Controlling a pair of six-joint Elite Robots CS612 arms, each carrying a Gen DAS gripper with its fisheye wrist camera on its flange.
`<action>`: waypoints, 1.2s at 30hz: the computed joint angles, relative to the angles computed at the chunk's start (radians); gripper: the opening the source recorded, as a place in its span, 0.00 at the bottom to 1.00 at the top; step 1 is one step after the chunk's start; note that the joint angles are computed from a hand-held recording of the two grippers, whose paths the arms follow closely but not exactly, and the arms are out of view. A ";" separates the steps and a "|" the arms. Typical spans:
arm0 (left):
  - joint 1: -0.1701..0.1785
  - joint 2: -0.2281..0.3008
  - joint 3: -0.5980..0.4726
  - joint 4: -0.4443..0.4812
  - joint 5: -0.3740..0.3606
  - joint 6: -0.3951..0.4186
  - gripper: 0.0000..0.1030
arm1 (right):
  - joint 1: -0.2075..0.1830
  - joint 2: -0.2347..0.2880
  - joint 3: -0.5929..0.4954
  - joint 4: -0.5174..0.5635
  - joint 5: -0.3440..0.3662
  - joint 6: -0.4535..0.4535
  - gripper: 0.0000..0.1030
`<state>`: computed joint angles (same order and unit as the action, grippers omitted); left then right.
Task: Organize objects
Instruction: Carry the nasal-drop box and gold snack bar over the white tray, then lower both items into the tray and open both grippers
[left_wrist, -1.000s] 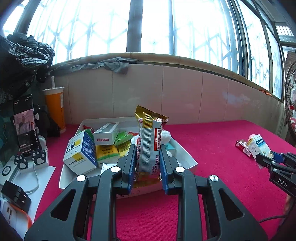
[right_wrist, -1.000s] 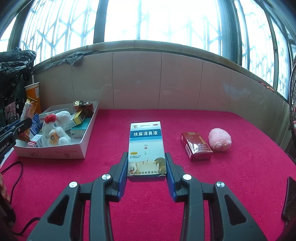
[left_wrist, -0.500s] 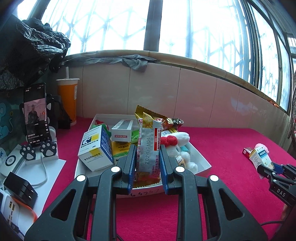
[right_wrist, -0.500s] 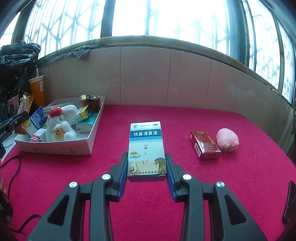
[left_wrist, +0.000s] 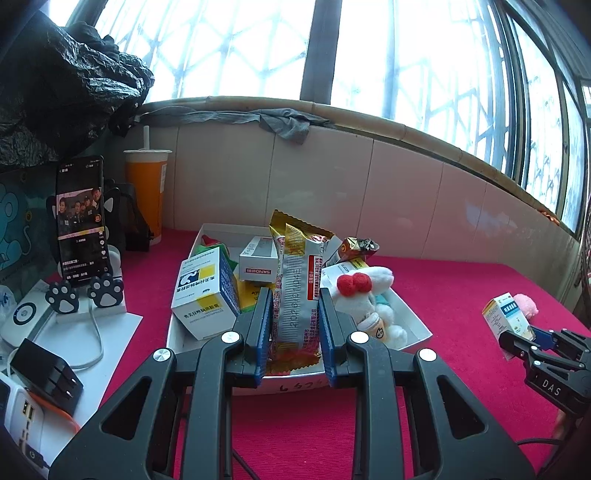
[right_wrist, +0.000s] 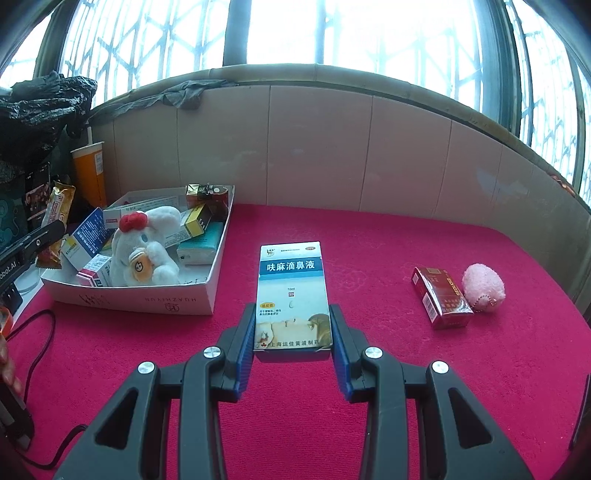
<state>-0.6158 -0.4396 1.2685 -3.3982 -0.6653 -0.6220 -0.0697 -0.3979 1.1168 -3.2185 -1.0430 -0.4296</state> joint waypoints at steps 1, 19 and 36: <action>0.000 -0.001 0.001 -0.002 -0.001 0.002 0.22 | 0.002 -0.002 0.002 -0.001 0.006 -0.006 0.36; 0.059 -0.064 0.078 -0.014 -0.200 -0.053 0.22 | 0.037 -0.053 -0.015 0.184 0.094 -0.159 0.36; 0.100 -0.043 -0.004 0.141 -0.304 -0.046 0.33 | 0.151 0.085 -0.396 0.646 0.089 -0.113 0.36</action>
